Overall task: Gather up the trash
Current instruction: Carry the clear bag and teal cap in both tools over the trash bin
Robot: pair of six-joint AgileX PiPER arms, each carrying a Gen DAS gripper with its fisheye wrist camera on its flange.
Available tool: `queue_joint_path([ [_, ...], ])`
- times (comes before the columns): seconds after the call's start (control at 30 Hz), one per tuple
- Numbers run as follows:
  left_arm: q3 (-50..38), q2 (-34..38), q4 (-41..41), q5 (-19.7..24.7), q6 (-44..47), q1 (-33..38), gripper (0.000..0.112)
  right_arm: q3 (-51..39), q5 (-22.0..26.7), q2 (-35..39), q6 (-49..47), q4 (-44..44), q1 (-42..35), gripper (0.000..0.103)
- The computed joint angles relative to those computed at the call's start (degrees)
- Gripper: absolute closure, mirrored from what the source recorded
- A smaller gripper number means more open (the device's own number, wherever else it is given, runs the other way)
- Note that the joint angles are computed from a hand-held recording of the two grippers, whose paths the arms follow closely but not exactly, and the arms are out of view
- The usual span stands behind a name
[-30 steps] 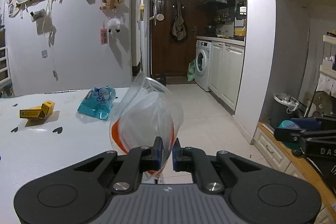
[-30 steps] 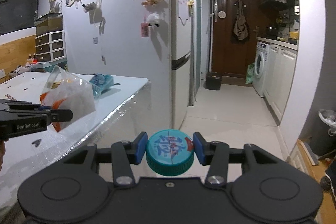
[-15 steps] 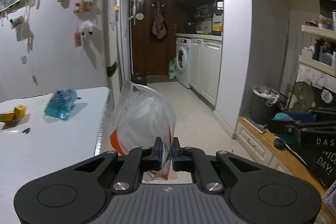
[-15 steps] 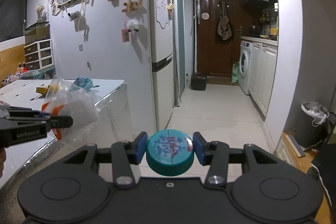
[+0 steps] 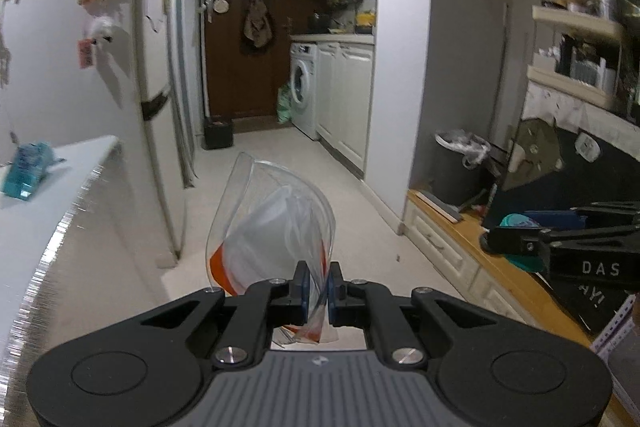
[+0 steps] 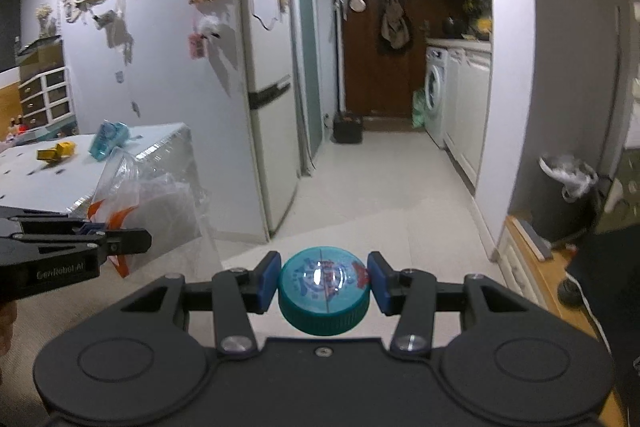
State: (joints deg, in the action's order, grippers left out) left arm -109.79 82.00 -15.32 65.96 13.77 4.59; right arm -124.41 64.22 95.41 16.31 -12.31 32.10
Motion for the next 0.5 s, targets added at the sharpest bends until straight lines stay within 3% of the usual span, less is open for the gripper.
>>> queue_joint_path([
  [0.27, 10.2, 1.5, 3.2, -5.5, -3.5, -7.3, 0.104, 9.5, -2.0, -1.8, -1.2, 5.8, -6.8, 0.055],
  [0.5, 19.2, 5.3, 1.2, -9.2, -3.1, -6.6, 0.104, 10.7, -0.2, 3.3, -2.1, 9.8, -9.5, 0.055],
])
